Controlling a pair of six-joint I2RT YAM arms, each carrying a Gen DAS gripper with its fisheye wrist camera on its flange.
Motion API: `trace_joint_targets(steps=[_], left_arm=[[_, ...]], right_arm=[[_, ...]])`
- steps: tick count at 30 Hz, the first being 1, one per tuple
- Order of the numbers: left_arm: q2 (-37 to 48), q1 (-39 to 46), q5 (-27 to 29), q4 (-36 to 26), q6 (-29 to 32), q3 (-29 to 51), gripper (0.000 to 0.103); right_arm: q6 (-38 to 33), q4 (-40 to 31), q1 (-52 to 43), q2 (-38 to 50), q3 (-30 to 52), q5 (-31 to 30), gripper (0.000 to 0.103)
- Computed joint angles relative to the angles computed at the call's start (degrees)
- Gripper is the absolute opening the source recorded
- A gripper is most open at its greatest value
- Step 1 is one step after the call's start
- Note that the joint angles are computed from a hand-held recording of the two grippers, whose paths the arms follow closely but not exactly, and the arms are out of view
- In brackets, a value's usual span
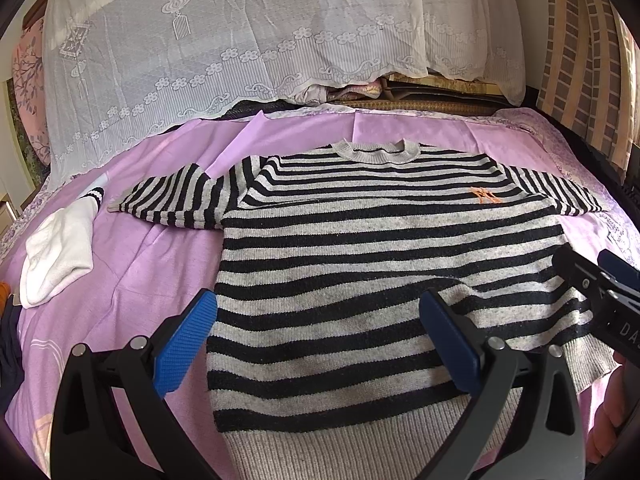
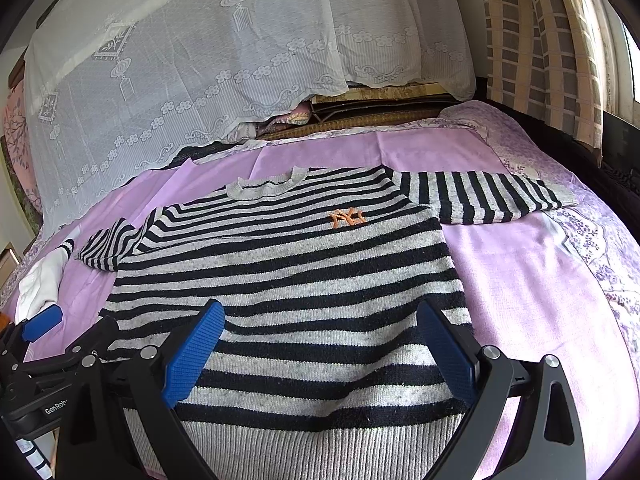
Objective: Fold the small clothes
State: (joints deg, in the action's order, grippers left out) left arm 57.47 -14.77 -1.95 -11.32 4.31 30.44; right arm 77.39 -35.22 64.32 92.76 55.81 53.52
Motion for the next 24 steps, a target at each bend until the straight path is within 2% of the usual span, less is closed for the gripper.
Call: trace_joint_targets(steps=[24], left_arm=[[-0.27, -0.05, 0.06, -0.25, 0.01, -0.14, 0.099]], right_arm=[[-0.18, 0.3, -0.13, 0.03, -0.09, -0.46, 0.097]])
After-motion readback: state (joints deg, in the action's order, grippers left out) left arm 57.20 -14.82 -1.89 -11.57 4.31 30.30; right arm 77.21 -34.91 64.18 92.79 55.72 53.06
